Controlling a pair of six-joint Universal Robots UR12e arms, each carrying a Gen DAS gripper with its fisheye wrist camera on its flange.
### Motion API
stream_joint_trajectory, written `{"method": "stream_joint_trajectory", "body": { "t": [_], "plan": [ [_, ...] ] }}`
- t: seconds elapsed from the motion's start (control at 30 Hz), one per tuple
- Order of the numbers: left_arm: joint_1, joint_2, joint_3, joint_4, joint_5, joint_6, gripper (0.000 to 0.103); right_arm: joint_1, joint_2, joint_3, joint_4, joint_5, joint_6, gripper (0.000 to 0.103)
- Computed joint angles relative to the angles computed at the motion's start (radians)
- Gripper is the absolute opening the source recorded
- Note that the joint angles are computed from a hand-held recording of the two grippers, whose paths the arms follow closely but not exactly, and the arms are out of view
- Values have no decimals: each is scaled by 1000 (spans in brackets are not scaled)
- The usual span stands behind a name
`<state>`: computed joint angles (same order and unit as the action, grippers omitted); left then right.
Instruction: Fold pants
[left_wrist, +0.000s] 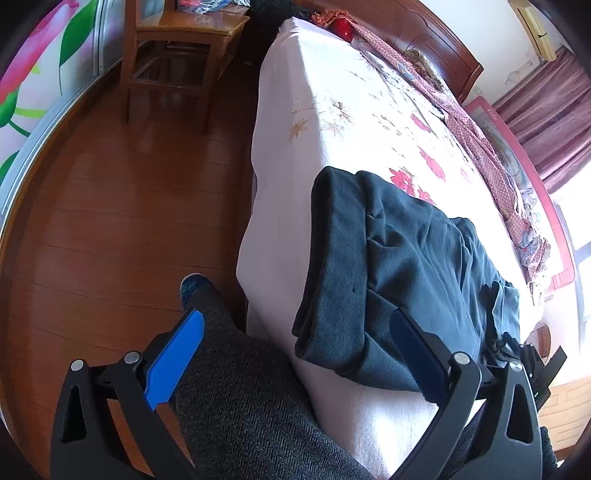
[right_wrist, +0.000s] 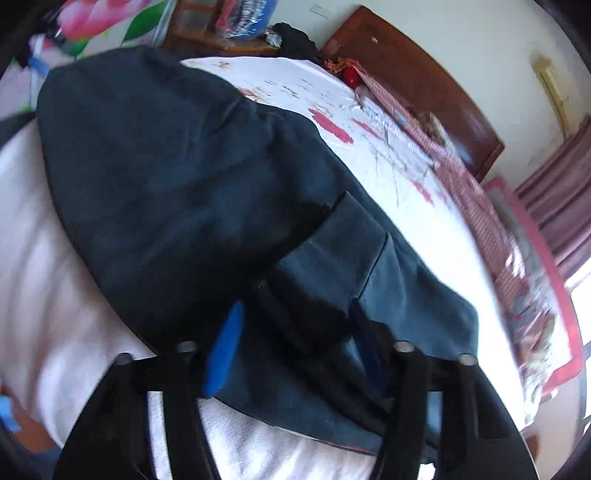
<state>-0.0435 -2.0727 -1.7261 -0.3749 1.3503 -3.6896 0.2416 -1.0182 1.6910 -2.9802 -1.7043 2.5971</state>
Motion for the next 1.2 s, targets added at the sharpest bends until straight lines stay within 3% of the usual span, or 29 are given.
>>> {"method": "stream_joint_trajectory", "body": {
  "t": [0.1, 0.2, 0.3, 0.33, 0.47, 0.57, 0.63, 0.67, 0.73, 0.83, 0.9, 1.0, 1.1, 1.2],
  "plan": [
    [0, 4, -4, -7, 5, 3, 101, -15, -15, -20, 64, 55, 71, 7],
    [-2, 4, -1, -25, 14, 13, 101, 11, -18, -15, -4, 11, 16, 7],
    [-3, 3, 1, -31, 14, 10, 101, 17, -20, -14, -20, 51, 30, 7],
    [-2, 3, 0, -32, 10, 11, 101, 22, -12, -15, -33, 33, 6, 7],
    [-5, 6, 1, -41, 14, 30, 101, 30, 22, -35, 18, 10, 13, 7],
    [-5, 5, -1, -42, 17, 17, 101, 44, 26, -34, 9, -19, -26, 20],
    [0, 3, -8, -35, -9, 4, 101, 34, -1, -42, 82, 48, 31, 45],
    [3, 1, -9, -45, -19, -7, 101, 24, -17, -34, 70, 98, 87, 52],
    [21, -5, -26, -31, -101, -86, 101, 5, -41, -24, 57, 177, 200, 57],
    [44, -14, -70, 74, -238, -272, 101, -12, -57, -41, 119, 243, 317, 57],
    [40, -13, -92, 151, -240, -340, 101, -16, -62, -47, 140, 274, 348, 57],
    [45, -33, -110, 288, -315, -472, 101, -13, -57, -58, 148, 281, 342, 57],
    [24, -51, -97, 304, -281, -554, 101, -8, -54, -71, 151, 293, 327, 57],
    [-8, -49, -83, 297, -136, -565, 101, -7, -55, -73, 136, 313, 309, 57]
  ]
}}
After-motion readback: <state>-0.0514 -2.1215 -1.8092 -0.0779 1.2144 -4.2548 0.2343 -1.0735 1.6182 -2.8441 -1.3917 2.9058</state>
